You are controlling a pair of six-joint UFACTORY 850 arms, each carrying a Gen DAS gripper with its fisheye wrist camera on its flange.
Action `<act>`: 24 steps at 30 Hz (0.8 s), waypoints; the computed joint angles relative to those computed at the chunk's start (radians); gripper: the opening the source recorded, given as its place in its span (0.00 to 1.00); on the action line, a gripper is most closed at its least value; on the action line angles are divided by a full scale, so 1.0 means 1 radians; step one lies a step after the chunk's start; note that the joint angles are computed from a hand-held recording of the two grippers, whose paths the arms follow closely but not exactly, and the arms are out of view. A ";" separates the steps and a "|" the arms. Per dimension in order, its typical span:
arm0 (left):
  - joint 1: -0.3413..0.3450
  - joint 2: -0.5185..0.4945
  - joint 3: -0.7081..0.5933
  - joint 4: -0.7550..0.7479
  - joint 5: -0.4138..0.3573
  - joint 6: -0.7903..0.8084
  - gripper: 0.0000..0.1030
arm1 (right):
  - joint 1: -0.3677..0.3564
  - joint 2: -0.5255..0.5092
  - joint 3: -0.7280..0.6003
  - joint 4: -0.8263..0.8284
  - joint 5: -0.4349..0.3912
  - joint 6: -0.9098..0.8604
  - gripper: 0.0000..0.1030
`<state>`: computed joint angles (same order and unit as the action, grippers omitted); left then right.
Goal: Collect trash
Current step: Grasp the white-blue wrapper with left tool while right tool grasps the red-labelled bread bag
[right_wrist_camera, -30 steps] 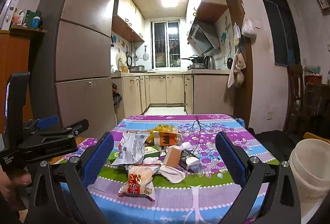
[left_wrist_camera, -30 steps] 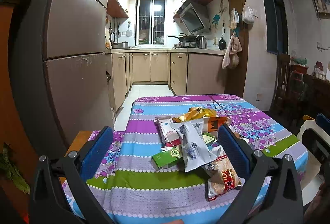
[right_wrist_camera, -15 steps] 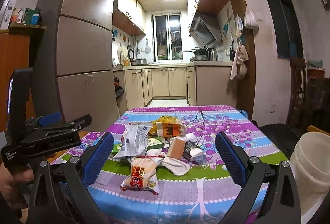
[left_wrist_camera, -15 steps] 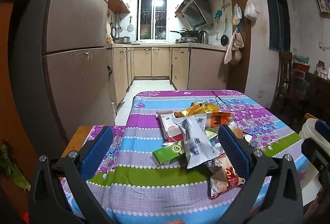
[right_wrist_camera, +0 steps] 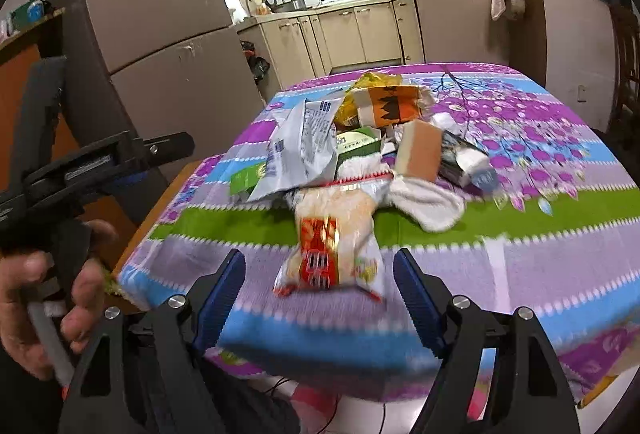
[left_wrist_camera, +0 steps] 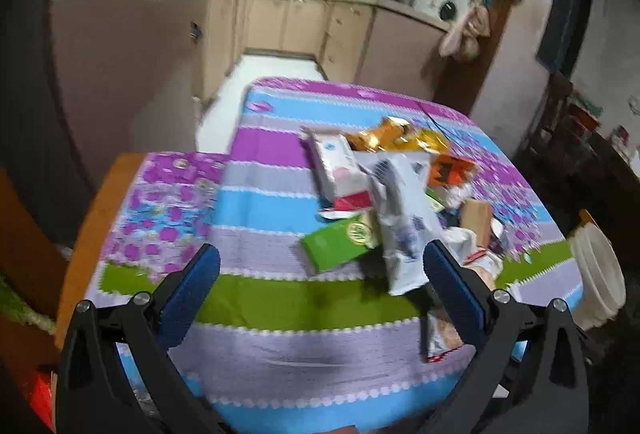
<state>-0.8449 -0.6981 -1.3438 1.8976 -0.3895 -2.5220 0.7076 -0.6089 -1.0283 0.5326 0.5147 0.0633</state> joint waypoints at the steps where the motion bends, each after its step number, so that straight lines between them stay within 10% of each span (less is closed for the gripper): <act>1: 0.003 -0.011 -0.016 0.009 0.025 0.006 0.95 | -0.009 -0.025 -0.041 0.040 -0.040 -0.044 0.75; 4: 0.008 -0.057 -0.094 -0.069 0.080 0.128 0.95 | -0.038 -0.067 -0.098 0.028 -0.100 -0.039 0.74; 9: 0.015 -0.130 -0.216 -0.283 0.122 0.364 0.95 | -0.064 -0.076 -0.090 -0.117 -0.104 0.096 0.41; 19: 0.011 -0.276 -0.439 -0.796 0.074 0.914 0.93 | -0.090 0.059 0.111 -0.139 0.014 0.171 0.39; 24: 0.003 -0.306 -0.475 -0.839 0.033 0.971 0.66 | -0.128 0.059 0.118 -0.169 -0.004 0.197 0.40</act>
<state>-0.8422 -1.0038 -1.8187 1.0588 -0.3566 -1.5510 0.5796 -0.5497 -0.9108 0.3632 0.5104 0.2599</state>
